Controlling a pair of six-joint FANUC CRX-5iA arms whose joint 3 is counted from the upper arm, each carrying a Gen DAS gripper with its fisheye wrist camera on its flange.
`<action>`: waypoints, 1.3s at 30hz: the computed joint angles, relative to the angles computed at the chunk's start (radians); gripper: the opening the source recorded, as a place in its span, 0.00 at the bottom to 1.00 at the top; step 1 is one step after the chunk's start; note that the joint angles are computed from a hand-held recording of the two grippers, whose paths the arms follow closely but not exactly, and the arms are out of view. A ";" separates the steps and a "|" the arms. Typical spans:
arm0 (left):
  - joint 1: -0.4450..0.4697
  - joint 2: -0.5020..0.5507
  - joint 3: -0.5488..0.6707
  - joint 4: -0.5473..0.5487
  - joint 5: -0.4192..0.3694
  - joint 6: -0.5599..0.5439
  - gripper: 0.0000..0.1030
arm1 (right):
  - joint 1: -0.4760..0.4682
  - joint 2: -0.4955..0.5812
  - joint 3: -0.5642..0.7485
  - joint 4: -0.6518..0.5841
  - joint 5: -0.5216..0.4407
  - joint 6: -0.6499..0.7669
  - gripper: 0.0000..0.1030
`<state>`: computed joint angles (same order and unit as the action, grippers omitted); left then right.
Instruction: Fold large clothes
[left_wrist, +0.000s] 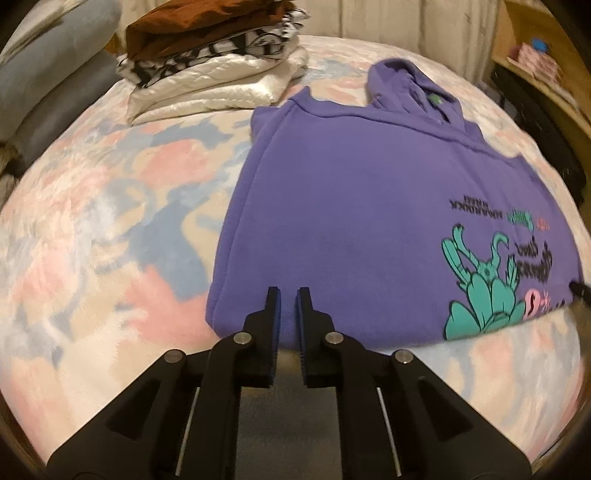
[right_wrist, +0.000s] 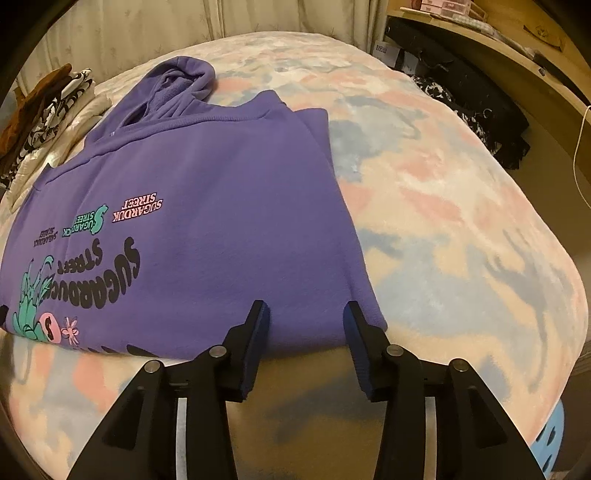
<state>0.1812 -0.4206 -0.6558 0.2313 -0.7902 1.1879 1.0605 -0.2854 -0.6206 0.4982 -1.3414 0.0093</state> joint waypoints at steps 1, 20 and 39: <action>-0.008 0.007 0.017 -0.016 -0.015 0.002 0.09 | -0.009 -0.001 0.008 -0.011 0.005 0.011 0.48; -0.131 0.353 0.518 -0.087 -0.236 -0.073 0.47 | -0.291 0.152 0.325 -0.071 -0.008 0.510 0.63; -0.304 1.232 1.717 -0.153 -0.544 0.242 0.47 | -0.667 0.879 1.314 -0.133 0.141 0.930 0.69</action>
<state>-0.1231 0.8113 1.0610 0.0780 -1.3346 1.4303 0.3938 0.5935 0.6930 0.3652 -1.2006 0.9396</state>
